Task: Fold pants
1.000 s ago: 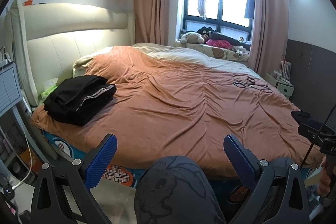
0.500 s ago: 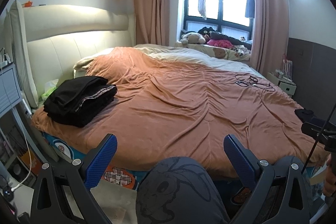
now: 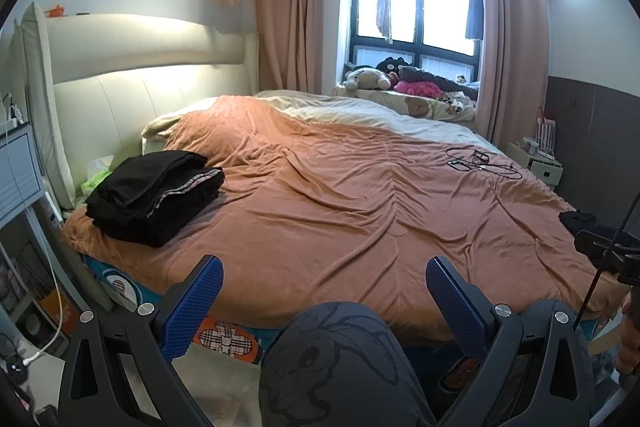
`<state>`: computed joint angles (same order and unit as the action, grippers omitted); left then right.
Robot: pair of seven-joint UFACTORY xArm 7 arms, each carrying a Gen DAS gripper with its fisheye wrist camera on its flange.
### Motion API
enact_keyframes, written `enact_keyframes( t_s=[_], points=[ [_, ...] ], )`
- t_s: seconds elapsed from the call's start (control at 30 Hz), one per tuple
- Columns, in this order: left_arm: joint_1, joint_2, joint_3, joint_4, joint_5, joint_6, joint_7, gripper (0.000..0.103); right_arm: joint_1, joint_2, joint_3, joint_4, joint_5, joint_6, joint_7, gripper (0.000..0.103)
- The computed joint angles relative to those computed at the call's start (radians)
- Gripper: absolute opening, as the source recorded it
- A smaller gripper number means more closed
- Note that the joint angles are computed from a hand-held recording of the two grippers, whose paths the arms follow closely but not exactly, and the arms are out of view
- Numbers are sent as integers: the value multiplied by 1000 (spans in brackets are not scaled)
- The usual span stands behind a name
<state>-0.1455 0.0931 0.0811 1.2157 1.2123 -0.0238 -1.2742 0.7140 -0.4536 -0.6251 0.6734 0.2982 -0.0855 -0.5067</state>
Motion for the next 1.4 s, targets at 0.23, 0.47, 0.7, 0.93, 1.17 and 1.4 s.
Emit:
enact_keyframes(
  t_s=[0.23,0.47,0.7,0.93,1.17,1.4],
  points=[
    [3,-11,2,1,29,-9,-35,102,-11,-23,6,-8,-9,-12,4,103],
    [27,-35,-24,-21,24,-14,-32,102,-19,-39,5,-24,-33,-15,18,103],
    [53,-60,-52,-34,86,-13,-80,102,-66,-63,53,-48,-52,-8,25,103],
    [80,-77,-77,-38,162,-9,-153,102,-98,-84,84,-63,-64,-8,28,103],
    [90,-81,-88,-43,150,-12,-141,102,-121,-91,104,-75,-76,-11,41,103],
    [100,-93,-98,-58,115,-10,-97,102,-133,-91,116,-77,-85,-8,51,103]
  ],
)
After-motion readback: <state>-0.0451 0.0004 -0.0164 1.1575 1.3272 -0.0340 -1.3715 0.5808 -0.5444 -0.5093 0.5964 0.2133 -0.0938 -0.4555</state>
